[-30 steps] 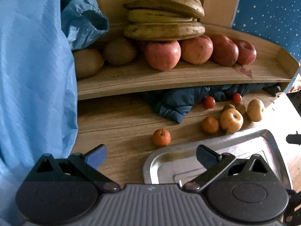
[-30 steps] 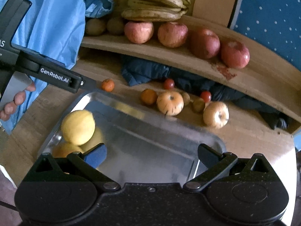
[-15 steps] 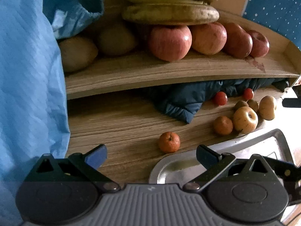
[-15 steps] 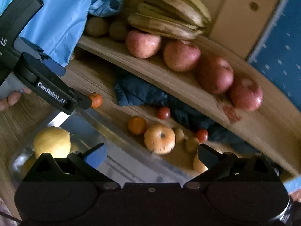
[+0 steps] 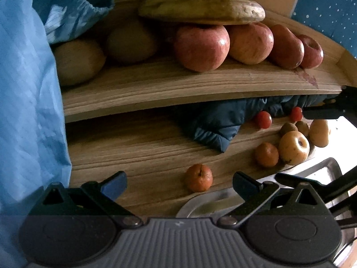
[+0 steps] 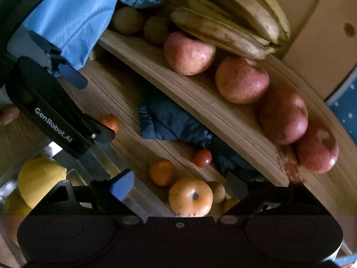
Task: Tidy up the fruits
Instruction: 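Move both open tools back toward the small oranges beside the tray, then close left tool on a red tangerine while right tool grasps an orange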
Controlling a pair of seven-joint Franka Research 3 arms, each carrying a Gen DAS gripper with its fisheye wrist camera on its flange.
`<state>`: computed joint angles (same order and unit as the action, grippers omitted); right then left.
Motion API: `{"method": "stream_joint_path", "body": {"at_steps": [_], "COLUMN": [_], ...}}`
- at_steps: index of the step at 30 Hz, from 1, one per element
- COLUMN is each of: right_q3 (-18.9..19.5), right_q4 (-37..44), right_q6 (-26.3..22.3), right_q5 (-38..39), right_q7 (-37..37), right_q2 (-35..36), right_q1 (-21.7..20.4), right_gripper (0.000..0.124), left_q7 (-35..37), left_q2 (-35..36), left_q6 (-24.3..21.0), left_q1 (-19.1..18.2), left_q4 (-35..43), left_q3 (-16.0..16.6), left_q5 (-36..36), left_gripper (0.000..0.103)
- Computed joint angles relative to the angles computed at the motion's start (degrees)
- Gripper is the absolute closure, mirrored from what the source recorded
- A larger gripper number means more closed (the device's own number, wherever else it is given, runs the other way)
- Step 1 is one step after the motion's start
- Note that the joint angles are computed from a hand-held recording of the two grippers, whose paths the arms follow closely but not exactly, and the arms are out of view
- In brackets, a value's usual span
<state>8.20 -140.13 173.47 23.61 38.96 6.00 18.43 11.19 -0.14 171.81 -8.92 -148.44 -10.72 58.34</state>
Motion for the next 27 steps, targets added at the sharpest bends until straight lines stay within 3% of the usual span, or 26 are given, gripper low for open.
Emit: {"method": "stream_joint_path", "body": {"at_steps": [12, 27], "right_q3": [-0.04, 0.13], "right_q4": [2.69, 5.60], "right_q6": [-1.92, -6.41], "right_q5": [-1.59, -4.26], "right_q7": [-0.56, -1.95], "right_q2": [3.07, 5.01], "right_q1": [0.23, 0.25], "right_gripper": [0.050, 0.079], "left_q7": [-7.87, -2.98], "left_q2": [0.84, 2.05], "left_q6": [1.03, 5.22], "left_q1": [-0.02, 0.19], "left_q4": [1.22, 0.50], "left_q3": [0.62, 1.39], "left_q5": [8.32, 3.15], "left_gripper": [0.012, 0.041]}}
